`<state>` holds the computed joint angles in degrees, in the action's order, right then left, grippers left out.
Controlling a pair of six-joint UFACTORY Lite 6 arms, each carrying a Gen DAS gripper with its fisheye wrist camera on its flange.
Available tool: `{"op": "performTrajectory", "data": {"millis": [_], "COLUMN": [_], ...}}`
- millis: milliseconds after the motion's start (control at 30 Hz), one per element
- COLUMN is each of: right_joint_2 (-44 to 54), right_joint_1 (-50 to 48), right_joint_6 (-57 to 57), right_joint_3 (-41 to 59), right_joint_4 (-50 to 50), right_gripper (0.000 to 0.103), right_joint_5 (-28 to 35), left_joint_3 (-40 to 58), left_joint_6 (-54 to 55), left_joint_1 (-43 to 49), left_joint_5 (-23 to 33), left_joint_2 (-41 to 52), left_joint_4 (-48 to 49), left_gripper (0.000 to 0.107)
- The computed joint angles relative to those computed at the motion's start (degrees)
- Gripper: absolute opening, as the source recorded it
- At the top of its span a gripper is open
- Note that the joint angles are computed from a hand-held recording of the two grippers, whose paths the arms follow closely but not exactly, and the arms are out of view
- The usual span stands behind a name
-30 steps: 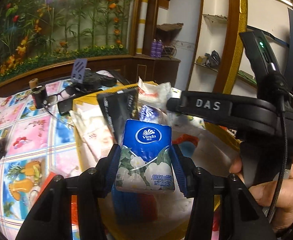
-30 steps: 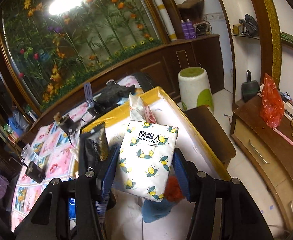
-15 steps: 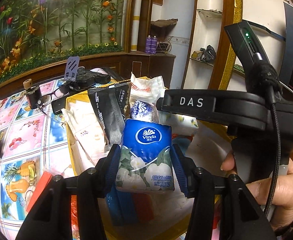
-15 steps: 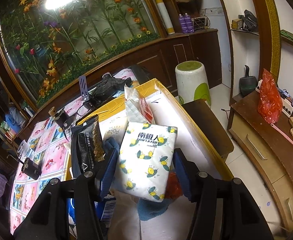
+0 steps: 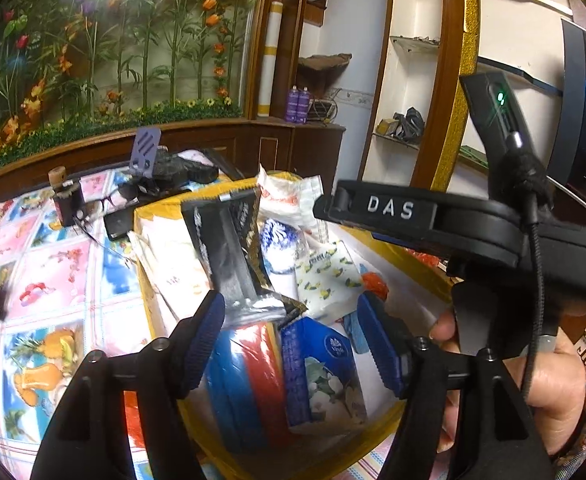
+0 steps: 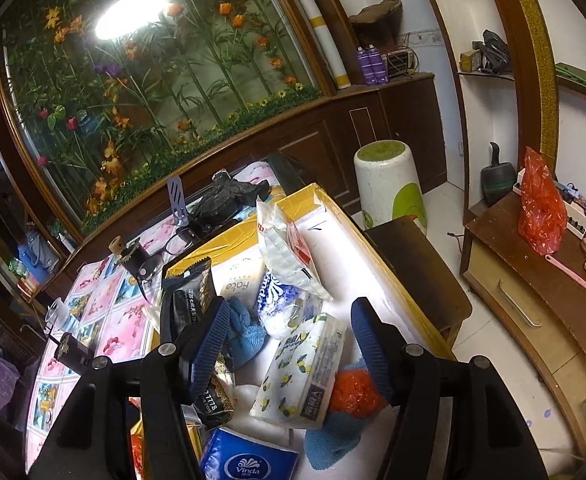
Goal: Organize soft objects
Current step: 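Lower both tissue packs into the box and open both tools, then move the left tool to the striped sponge stack while the right tool approaches the red mesh bag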
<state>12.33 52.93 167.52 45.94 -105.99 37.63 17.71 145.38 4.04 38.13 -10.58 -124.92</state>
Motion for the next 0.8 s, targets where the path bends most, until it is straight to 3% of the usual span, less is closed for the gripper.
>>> {"op": "performTrajectory", "data": {"millis": [300, 600, 800], "right_joint_2": [0.1, 1.8, 5.3], "right_joint_1": [2.9, 10.4, 20.6], "right_joint_6": [0.0, -1.0, 0.5], "right_joint_3": [0.1, 1.3, 2.8], "right_joint_4": [-1.4, -2.2, 0.3], "right_gripper": [0.067, 0.067, 0.067], "right_joint_5": [4.9, 14.4, 15.7], "left_joint_3": [5.7, 18.2, 28.5], "left_joint_6": [-10.9, -17.6, -22.8], "left_joint_1": [11.8, 30.6, 35.2], "left_joint_5": [2.6, 5.7, 3.8], "left_joint_2": [2.2, 15.2, 26.5], "left_joint_4": [12.7, 29.2, 43.6], "left_gripper": [0.072, 0.073, 0.073]}}
